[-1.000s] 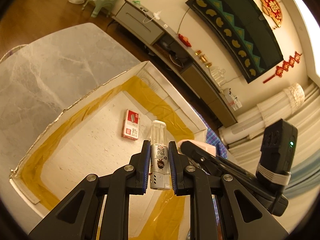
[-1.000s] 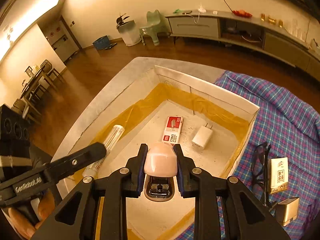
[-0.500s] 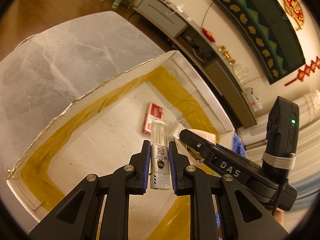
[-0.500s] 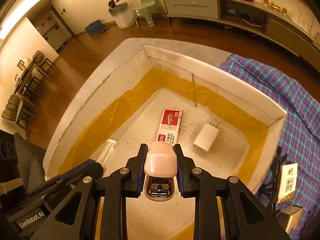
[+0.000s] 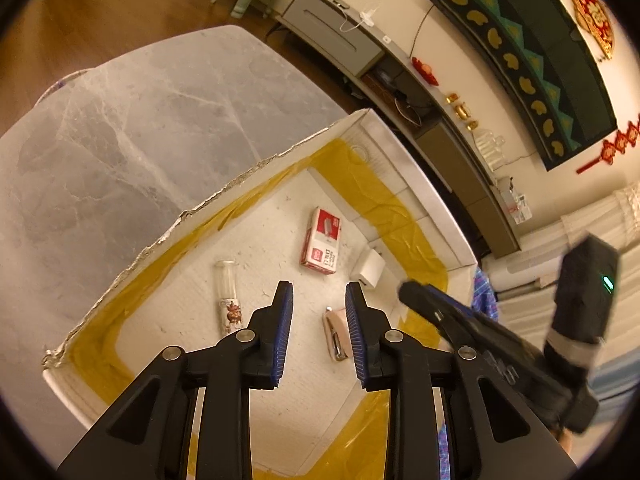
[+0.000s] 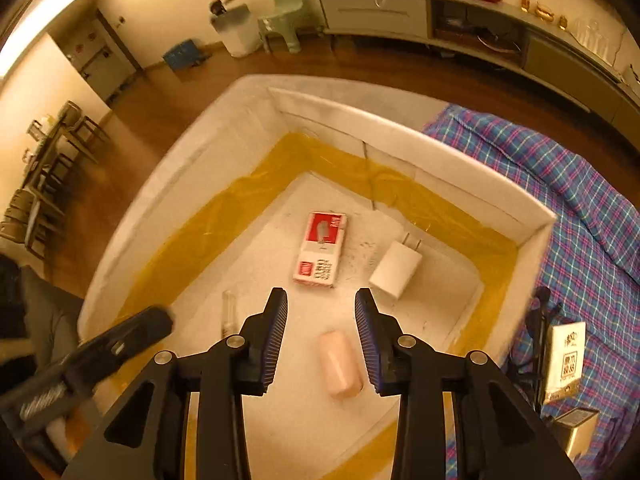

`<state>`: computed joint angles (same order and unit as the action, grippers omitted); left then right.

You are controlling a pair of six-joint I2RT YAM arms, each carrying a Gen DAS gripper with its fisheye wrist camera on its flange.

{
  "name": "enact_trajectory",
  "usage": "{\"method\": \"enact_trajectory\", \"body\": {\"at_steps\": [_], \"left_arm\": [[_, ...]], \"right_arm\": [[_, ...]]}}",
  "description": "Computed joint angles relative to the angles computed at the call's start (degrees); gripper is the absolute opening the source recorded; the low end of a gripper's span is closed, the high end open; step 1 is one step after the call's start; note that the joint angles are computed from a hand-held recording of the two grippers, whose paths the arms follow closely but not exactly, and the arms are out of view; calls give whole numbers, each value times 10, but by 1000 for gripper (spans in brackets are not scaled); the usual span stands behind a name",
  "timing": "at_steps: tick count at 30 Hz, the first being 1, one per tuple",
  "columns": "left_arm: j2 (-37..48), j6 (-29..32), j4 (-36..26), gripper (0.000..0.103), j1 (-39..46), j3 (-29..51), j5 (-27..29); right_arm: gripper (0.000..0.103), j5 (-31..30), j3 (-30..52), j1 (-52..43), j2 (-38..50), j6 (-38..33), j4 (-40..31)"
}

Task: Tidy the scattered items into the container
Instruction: 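Carry the glue stick and stapler over the box and open both grippers, then move both grippers back toward the black marker and tape roll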

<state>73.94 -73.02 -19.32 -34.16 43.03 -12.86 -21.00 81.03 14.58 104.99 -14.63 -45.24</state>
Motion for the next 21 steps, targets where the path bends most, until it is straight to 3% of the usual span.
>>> {"method": "enact_trajectory", "body": {"at_steps": [5,10,13,15,18,21], "left_arm": [[-8,-3,-45,28,-43,30,-41],[-1,-3,-124,28,-122,91,-135],[1,-2,-142,28,-171,116,-192],[16,6,-155,29,-210,143,-232],[53,31,-166,29,-262,190,-281],[103,66,-161,30,-307,240,-310]], "right_arm": [[37,-91,-104,-28,-130,-74,-10],[38,-199,-223,-98,-299,-178,-26],[38,-279,-263,-189,-383,-265,-76],[38,-326,-275,-259,-418,-346,-130],[38,-381,-277,-378,-441,-520,-252],[38,-409,-271,-514,-411,-772,-423]]}}
